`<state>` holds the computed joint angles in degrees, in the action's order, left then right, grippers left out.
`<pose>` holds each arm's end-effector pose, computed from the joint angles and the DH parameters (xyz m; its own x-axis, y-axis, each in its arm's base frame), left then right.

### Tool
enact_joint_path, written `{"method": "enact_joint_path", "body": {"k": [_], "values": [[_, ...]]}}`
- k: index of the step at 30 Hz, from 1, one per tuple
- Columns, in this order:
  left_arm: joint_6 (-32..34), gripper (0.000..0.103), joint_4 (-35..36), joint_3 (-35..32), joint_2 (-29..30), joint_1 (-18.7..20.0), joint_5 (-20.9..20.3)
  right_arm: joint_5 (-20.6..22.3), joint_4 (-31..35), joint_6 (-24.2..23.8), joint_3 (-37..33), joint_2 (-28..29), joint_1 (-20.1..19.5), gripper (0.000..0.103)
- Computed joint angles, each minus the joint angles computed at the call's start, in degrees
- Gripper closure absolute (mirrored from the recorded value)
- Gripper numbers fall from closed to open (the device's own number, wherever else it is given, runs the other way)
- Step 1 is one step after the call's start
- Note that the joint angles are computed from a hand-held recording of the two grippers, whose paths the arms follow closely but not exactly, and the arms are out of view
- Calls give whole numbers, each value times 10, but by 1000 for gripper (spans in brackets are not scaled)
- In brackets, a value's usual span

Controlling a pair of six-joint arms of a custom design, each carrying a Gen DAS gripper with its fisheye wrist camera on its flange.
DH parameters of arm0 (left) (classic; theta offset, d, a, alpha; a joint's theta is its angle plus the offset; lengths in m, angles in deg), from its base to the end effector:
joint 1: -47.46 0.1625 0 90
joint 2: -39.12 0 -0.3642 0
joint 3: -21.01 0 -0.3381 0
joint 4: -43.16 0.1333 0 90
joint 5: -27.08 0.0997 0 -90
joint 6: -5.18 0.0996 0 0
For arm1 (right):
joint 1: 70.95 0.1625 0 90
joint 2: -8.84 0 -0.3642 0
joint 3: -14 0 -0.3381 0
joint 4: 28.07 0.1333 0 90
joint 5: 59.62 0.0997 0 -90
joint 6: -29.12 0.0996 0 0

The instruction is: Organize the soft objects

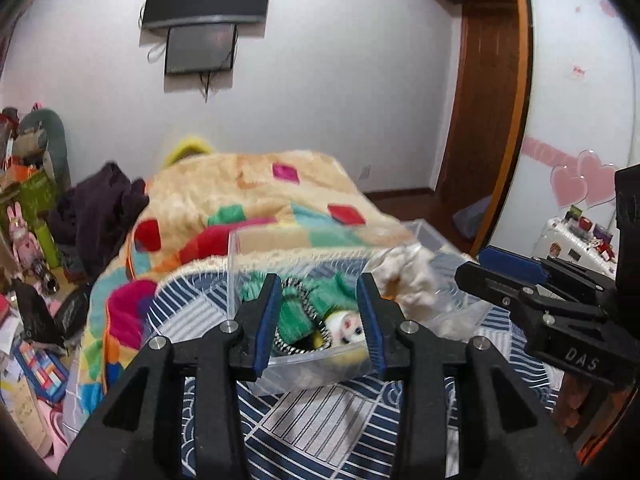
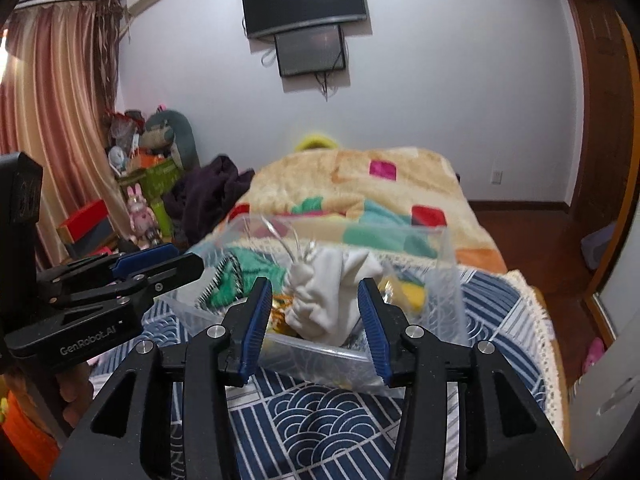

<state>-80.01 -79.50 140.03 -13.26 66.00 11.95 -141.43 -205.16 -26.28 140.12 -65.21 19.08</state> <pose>-0.3295 -0.3525 0.0633 -0.7475 -0.2276 -0.6241 0.4930 0.4396 -0.7508 0.1477 -0.4461 0.2225 -0.5617 -0.7208 0.4061 -0.8149 0.3973 -0.4219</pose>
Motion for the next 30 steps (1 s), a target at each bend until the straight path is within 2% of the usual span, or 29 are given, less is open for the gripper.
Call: {"method": "enact_joint_path", "body": {"k": [3, 8, 12, 14, 16, 17, 20, 23, 25, 28, 30], "values": [[-31, 63, 49, -8, -6, -24, 18, 25, -2, 0, 10, -26, -3, 60], [-109, 59, 155, -26, -16, -58, 37, 66, -17, 1, 31, -65, -8, 53], [-190, 49, 263, -47, -19, -80, 46, 95, -26, 2, 47, -92, -16, 48], [-223, 47, 309, -57, -18, -90, 48, 109, -38, 2, 58, -104, -20, 40], [-260, 37, 354, -67, -16, -98, 48, 122, -49, 2, 66, -112, -25, 34], [-299, 35, 399, -77, -13, -102, 48, 125, -53, 3, 69, -114, -26, 29], [-351, 28, 454, -87, -10, -110, 44, 133, -80, 7, 83, -118, -29, 15], [-388, 13, 487, -93, -7, -116, 39, 137, -87, 9, 89, -121, -32, 7], [-437, 7, 541, -106, -1, -122, 36, 142, -95, 13, 93, -123, -37, 0], [-495, 4, 618, -131, 16, -126, 32, 145, -99, 13, 97, -125, -41, 0], [-493, 3, 619, -132, 18, -126, 32, 146, -102, 11, 101, -126, -44, 0]]}}
